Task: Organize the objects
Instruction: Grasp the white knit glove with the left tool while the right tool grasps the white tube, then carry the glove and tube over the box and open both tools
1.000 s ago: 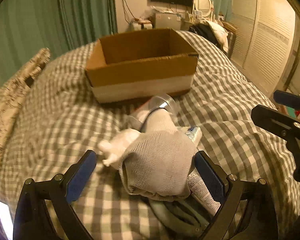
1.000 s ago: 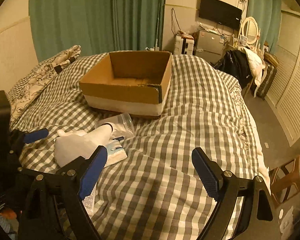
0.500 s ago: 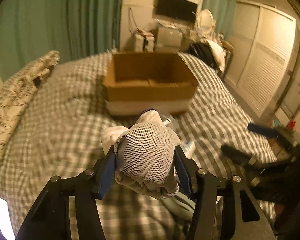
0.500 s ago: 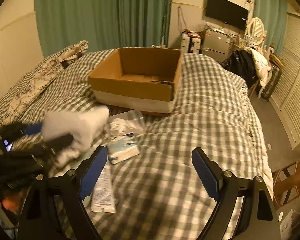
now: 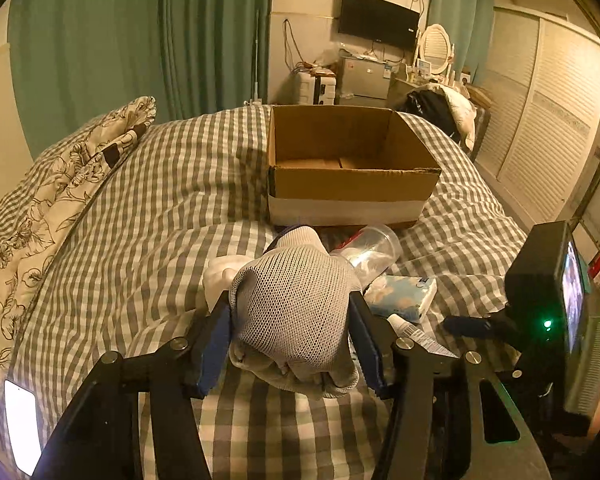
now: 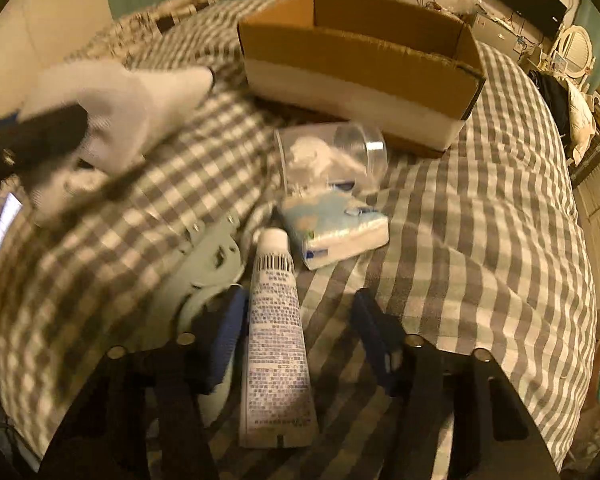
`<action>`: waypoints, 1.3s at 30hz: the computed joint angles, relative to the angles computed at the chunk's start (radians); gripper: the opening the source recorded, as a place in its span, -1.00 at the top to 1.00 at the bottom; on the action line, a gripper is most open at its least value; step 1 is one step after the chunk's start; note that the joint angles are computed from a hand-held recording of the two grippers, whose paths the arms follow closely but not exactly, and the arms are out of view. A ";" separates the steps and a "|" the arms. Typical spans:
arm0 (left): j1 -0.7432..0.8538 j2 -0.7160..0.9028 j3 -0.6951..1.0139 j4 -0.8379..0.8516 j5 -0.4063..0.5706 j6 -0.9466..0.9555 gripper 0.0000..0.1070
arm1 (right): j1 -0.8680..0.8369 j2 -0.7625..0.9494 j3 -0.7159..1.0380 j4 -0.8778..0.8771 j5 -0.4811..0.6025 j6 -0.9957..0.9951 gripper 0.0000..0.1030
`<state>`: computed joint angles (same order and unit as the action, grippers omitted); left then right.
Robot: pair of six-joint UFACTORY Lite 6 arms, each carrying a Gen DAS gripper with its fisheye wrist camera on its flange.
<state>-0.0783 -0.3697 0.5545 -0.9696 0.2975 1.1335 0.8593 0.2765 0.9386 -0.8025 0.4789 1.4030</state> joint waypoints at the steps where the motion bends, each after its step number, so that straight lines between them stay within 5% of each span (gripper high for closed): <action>1: 0.003 0.001 -0.001 -0.009 0.003 0.011 -0.06 | 0.002 0.005 0.004 0.002 0.002 -0.007 0.02; 4: 0.005 -0.004 -0.008 -0.019 0.008 0.022 -0.06 | 0.009 0.020 0.018 0.032 -0.019 -0.057 0.50; 22: -0.004 -0.147 0.058 0.183 0.103 -0.226 -0.06 | 0.110 -0.313 0.005 -0.082 0.231 -0.008 0.51; 28: -0.083 -0.022 0.275 0.245 0.065 -0.327 -0.05 | 0.030 -0.377 0.128 -0.123 0.316 -0.136 0.51; 39: -0.197 0.496 0.844 0.304 0.014 -0.421 -0.05 | -0.275 -0.173 0.490 -0.037 0.149 -0.446 0.51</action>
